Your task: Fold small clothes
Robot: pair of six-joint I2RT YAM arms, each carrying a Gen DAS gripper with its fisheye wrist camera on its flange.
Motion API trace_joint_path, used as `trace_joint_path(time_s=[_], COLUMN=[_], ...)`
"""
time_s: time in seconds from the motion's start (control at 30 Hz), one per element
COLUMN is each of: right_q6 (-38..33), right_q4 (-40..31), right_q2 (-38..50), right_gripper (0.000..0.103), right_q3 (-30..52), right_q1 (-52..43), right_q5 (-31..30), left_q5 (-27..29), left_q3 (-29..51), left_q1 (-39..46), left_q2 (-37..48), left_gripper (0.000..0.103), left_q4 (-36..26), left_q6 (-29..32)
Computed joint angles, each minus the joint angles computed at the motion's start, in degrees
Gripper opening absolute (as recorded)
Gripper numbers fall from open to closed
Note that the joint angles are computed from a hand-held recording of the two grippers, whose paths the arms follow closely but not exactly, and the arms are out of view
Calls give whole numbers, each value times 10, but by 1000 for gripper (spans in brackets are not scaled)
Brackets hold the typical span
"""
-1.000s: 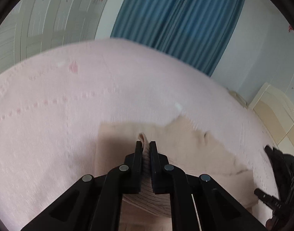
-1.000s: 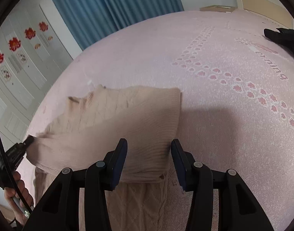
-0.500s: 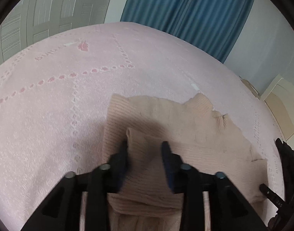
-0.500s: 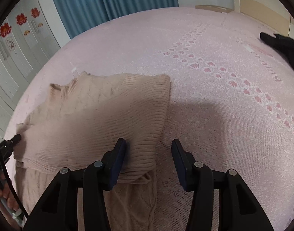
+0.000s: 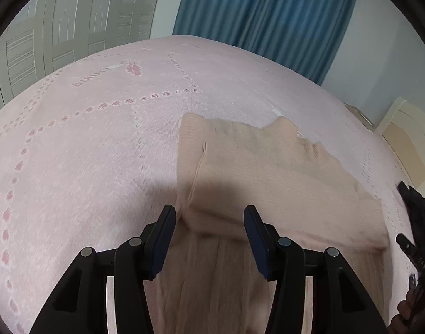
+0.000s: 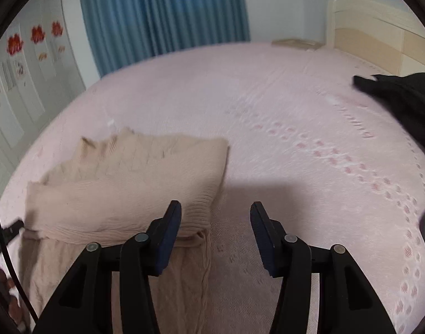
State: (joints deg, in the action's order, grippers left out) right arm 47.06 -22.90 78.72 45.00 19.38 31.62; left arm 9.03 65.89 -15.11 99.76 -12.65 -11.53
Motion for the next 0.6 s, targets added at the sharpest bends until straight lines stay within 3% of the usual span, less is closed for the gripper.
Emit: trace_joint_path(time_s=[0.1, 0.23, 0.37, 0.43, 0.6], right_q6=[26, 67, 131, 176, 303], right_q4=[-8, -47, -105, -138, -249], right_q2=[-47, -77, -96, -102, -101], right_gripper=[43, 43, 47, 52, 52], right_q3=[-26, -37, -29, -27, -16], right_q1=[32, 111, 198, 242, 367], right_q5=[-22, 12, 48, 65, 91], left_q5=[41, 52, 72, 78, 123], left_q3=[-69, -153, -186, -215, -262], left_q1=[22, 49, 71, 82, 119], left_q2=[-62, -148, -199, -236, -319], left_gripper=[49, 51, 52, 58, 67], left_q4=[16, 33, -10, -25, -81], left_q6=[13, 32, 52, 70, 110])
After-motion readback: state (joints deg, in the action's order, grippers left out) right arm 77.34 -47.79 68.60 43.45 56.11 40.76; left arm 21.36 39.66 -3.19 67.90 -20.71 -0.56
